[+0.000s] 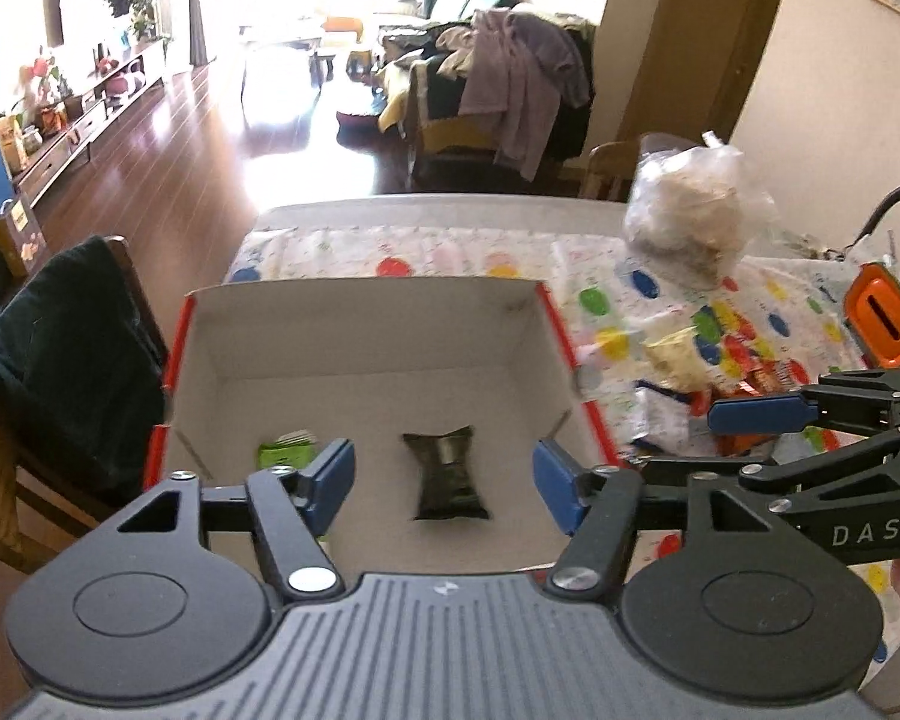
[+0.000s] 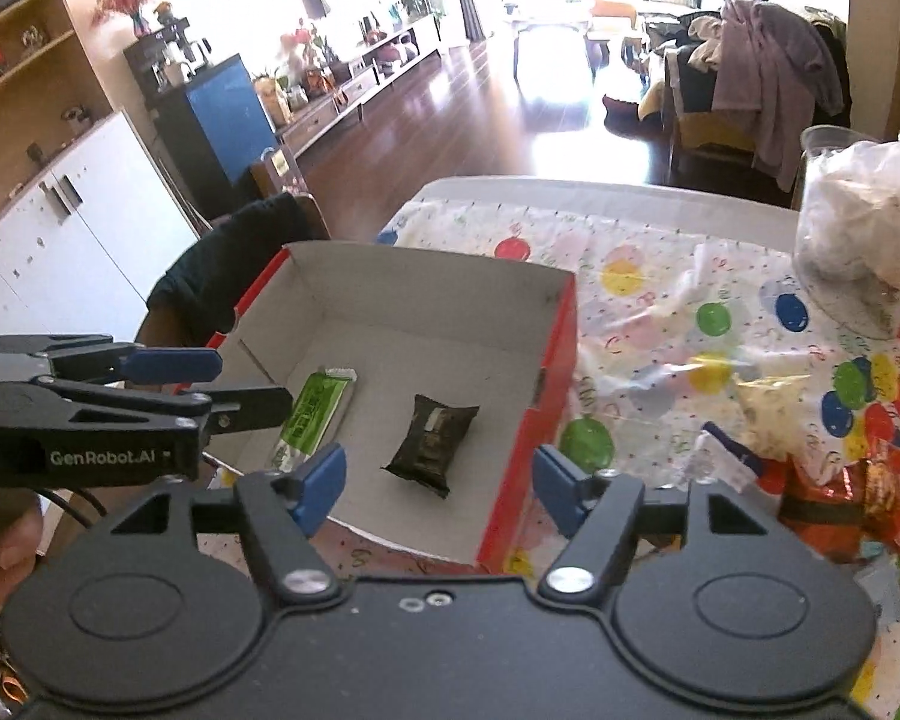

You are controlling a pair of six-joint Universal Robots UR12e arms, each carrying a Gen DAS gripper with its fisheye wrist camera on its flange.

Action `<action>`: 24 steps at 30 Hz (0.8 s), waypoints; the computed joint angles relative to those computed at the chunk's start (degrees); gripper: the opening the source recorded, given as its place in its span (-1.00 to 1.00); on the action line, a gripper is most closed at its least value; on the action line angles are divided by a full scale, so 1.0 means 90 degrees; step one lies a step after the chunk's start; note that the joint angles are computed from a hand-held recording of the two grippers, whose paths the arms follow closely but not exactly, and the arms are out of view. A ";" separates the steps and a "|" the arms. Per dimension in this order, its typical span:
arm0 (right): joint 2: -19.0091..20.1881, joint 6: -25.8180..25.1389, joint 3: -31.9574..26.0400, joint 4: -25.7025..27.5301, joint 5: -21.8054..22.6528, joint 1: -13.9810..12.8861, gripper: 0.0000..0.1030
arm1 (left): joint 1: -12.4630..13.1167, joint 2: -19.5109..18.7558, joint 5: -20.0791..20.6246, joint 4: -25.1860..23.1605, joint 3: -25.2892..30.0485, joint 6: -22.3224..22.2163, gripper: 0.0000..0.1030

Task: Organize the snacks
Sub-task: 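Move both tools back over the snack pile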

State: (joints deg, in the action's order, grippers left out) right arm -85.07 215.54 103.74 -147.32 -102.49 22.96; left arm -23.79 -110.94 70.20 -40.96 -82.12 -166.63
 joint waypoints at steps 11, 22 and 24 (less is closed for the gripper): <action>-0.0852 0.0068 0.0898 -0.0446 -0.0390 -0.0037 0.84 | -0.0421 0.0225 -0.0028 0.0738 -0.0391 -0.0311 0.61; -0.1779 0.0170 0.1812 -0.0143 -0.0714 -0.0233 0.99 | -0.0919 0.0151 -0.0091 0.0734 -0.0491 -0.0525 0.69; -0.1981 0.0306 0.1997 0.0037 -0.0652 -0.0353 0.99 | -0.1011 0.0099 -0.0020 0.0563 -0.0451 -0.0511 0.69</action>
State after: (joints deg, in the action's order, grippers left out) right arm -102.90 218.30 121.72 -146.98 -108.36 19.79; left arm -32.89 -110.04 70.02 -35.89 -86.18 -171.24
